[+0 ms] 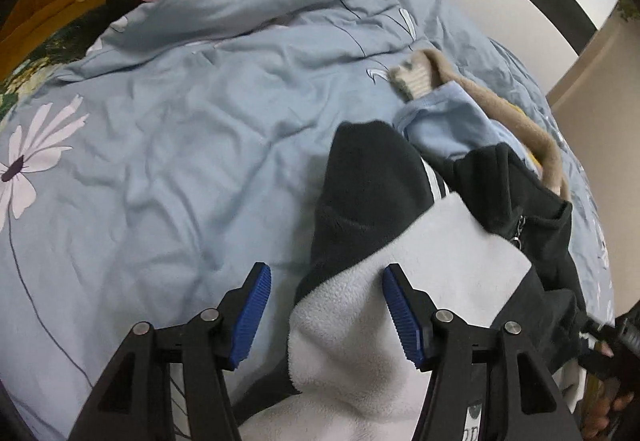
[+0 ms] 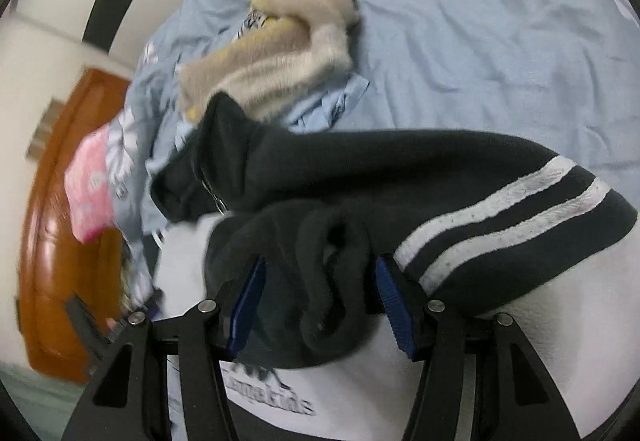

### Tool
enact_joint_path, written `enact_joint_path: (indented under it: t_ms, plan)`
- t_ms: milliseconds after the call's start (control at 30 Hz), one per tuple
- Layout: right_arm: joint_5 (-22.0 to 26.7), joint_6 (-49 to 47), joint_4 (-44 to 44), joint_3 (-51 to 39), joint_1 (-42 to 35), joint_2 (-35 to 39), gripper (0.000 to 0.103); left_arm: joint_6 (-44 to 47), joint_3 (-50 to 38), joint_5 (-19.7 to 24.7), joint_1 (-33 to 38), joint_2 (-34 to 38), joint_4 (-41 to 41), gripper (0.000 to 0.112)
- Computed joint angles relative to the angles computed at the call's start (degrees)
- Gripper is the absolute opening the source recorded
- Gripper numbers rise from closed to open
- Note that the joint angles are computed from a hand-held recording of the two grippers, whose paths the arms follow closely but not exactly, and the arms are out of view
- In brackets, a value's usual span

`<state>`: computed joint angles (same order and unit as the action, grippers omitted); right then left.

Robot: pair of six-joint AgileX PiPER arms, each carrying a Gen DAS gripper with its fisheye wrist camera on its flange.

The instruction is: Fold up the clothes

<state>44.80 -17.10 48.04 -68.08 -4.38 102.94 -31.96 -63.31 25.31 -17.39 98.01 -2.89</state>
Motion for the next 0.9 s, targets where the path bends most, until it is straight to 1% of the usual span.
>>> enact_joint_path:
  t_ms: [33, 67, 100, 133, 167, 233, 300, 367, 400, 433, 533, 633, 700, 800, 900]
  plan:
    - [0.9, 1.0, -0.2, -1.1, -0.2, 0.3, 0.038, 0.7, -0.1, -0.3, -0.1, 0.3, -0.9, 0.062]
    - [1.7, 1.8, -1.0, -2.3, -0.1, 0.5, 0.030, 1.4, -0.2, -0.6, -0.3, 0.7, -1.9, 0.062]
    - [2.5, 2.5, -1.9, -3.4, 0.0, 0.7, 0.024, 1.7, -0.4, -0.9, -0.4, 1.0, -2.4, 0.062]
    - [3.4, 2.9, -2.5, -4.6, 0.0, 0.9, 0.019, 2.0, -0.6, -1.1, -0.5, 1.2, -2.8, 0.062]
    - [4.6, 2.3, -2.5, -5.7, 0.0, 0.7, 0.018, 1.7, -0.6, -1.1, -0.7, 1.2, -2.6, 0.062]
    - [5.6, -1.1, -1.7, -6.6, 0.3, -1.2, 0.016, 1.6, -0.8, -1.3, -0.9, 1.1, -2.7, 0.062]
    - [6.1, -7.4, 2.6, -5.0, -1.1, -4.7, 0.016, 2.3, -0.9, -1.8, -0.6, 1.1, -3.5, 0.062]
    - [4.6, -12.3, 5.1, -2.2, -2.4, -8.4, 0.016, 2.8, -0.8, -2.0, -0.4, 1.2, -3.7, 0.063]
    - [2.7, -12.7, 3.7, -0.7, -2.4, -9.6, 0.016, 2.6, -1.1, -1.7, -0.2, 1.7, -3.5, 0.064]
    - [1.0, -11.0, 0.5, 0.4, -2.4, -9.3, 0.016, 2.4, -1.4, -1.2, 0.0, 2.3, -3.3, 0.064]
    - [0.1, -7.3, -3.2, 2.0, -3.1, -5.4, 0.015, -0.6, -2.1, -0.4, -0.2, 3.9, -0.1, 0.064]
    - [-2.4, -9.0, -1.3, 4.9, -3.6, -4.2, 0.015, -5.2, -2.9, 0.5, -1.0, 5.0, 5.7, 0.065]
    - [-2.8, -9.2, 0.6, 5.3, -4.1, -3.3, 0.015, -5.3, -3.4, 1.4, -1.1, 5.6, 6.1, 0.065]
    - [-3.5, -8.6, 0.2, 5.4, -3.6, -3.6, 0.016, -6.3, -4.6, 3.6, -1.6, 5.5, 7.3, 0.065]
    - [-2.9, -9.2, 0.0, 6.8, -3.7, -7.0, 0.019, -6.8, -3.3, 4.7, -2.5, 2.1, 7.7, 0.064]
